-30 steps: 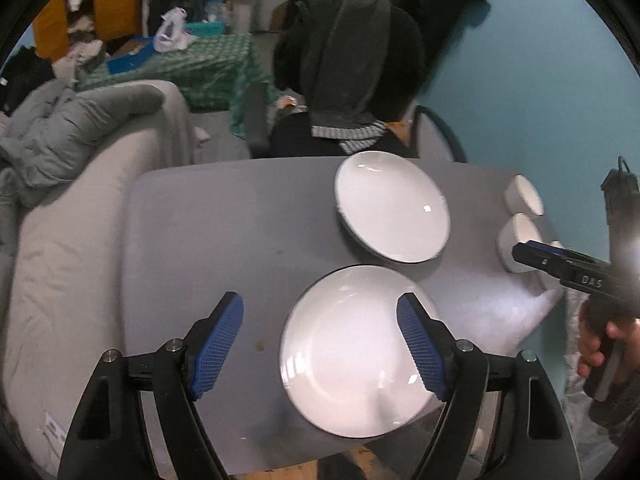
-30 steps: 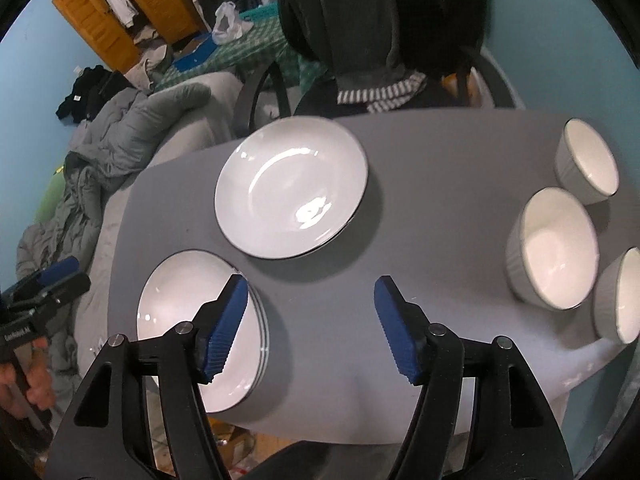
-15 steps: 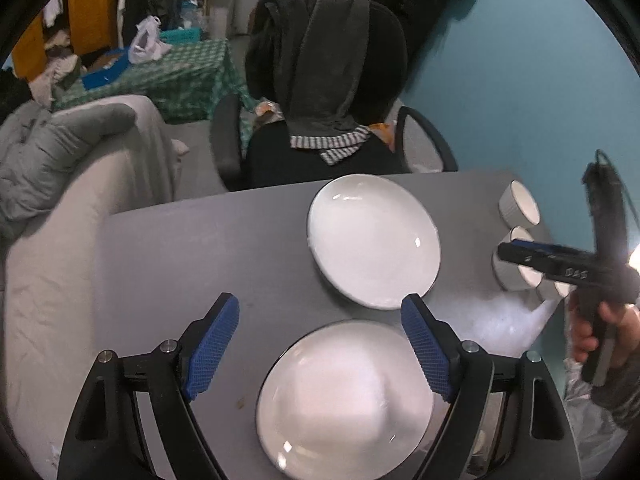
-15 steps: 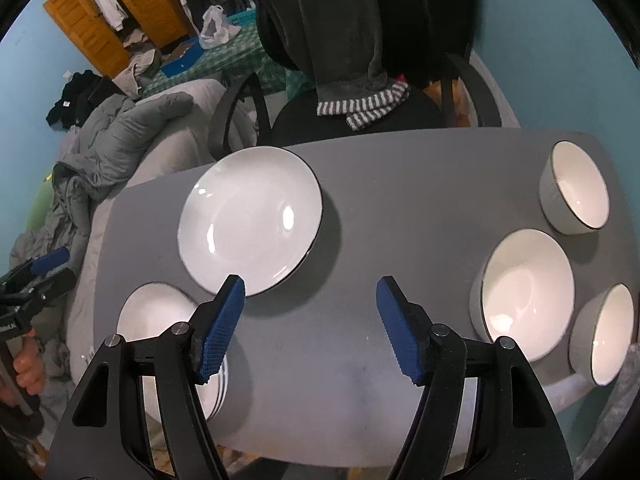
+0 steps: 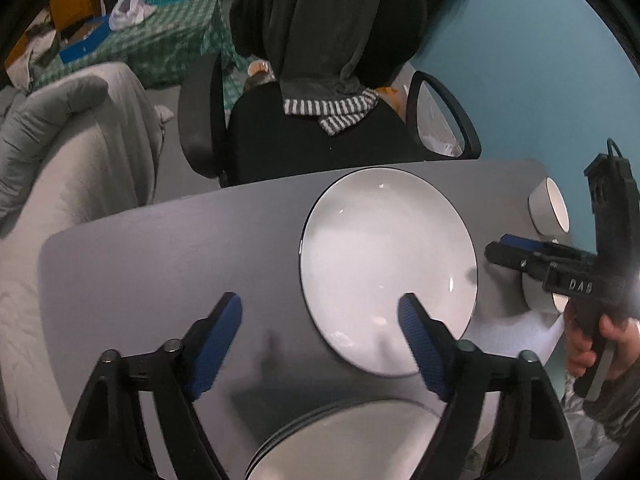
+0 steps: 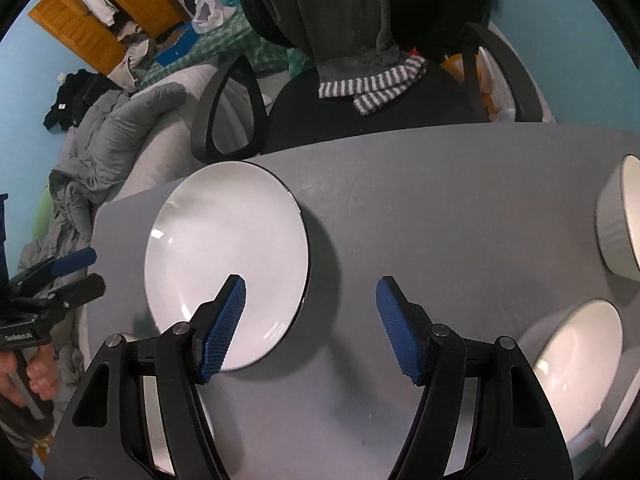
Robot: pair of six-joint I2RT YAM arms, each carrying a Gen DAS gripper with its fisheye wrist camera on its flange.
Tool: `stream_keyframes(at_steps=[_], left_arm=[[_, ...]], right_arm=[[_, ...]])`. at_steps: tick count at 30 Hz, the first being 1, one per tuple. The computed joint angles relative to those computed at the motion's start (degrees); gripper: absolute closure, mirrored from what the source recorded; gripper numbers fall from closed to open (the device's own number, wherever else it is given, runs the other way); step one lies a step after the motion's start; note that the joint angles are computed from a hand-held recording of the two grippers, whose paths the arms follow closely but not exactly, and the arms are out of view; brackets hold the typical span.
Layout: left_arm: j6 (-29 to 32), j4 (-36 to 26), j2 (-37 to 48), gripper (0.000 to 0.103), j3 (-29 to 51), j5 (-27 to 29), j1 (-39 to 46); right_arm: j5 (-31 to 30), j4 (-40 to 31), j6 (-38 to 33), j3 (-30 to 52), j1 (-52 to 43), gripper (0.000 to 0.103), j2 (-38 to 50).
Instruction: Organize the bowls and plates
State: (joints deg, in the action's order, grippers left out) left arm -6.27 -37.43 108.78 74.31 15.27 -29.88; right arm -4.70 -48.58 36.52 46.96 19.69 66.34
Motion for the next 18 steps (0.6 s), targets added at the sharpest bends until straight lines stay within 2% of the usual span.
stream_keyframes(at_steps=[3,5,7,9,10,11,14,18], left_arm=[[-1.48,-0.69,3.46,0.035,2.52,1.44,0.19],[-2.57,-1.81,6.13,0.044,4.40,3.11,0.56],[-3.30,-3.03,8.98,0.048,6.39,5.01,1.03],[-3.81,-3.12,10.44,0.049,7.10,4.39,0.89],[-3.75,-3.21,11.20,0.054,7.70,4.55,0.92],[-3.69,-3.42,11.70,0.061,8.09,4.92,0.92],[-3.48,-4.73,13.68,0.072,9.96,6.69,0.88],[-3.13,-5.98,16.02,0.073,12.34,6.34,0.43]], right_arm=[[-1.37,1.85,-1.46,-0.46,-1.21,0.034,2.36],[-3.00,3.12,-2.85,-0.69,-2.38,0.034,3.83],[-3.92,3.93,-3.95,-0.79,-3.06,0.034,4.97],[-4.75,4.59,-5.11,-0.81,-3.60,0.034,6.10],[-4.93,4.80,-5.44,-0.66,-3.73,0.036,6.68],[-5.19,4.97,-5.73,-0.55,-3.86,0.041,7.27],[-7.59,5.81,-6.67,-0.43,-4.89,0.057,9.23],[-9.95,6.13,-7.84,-0.20,-5.86,0.073,11.28]])
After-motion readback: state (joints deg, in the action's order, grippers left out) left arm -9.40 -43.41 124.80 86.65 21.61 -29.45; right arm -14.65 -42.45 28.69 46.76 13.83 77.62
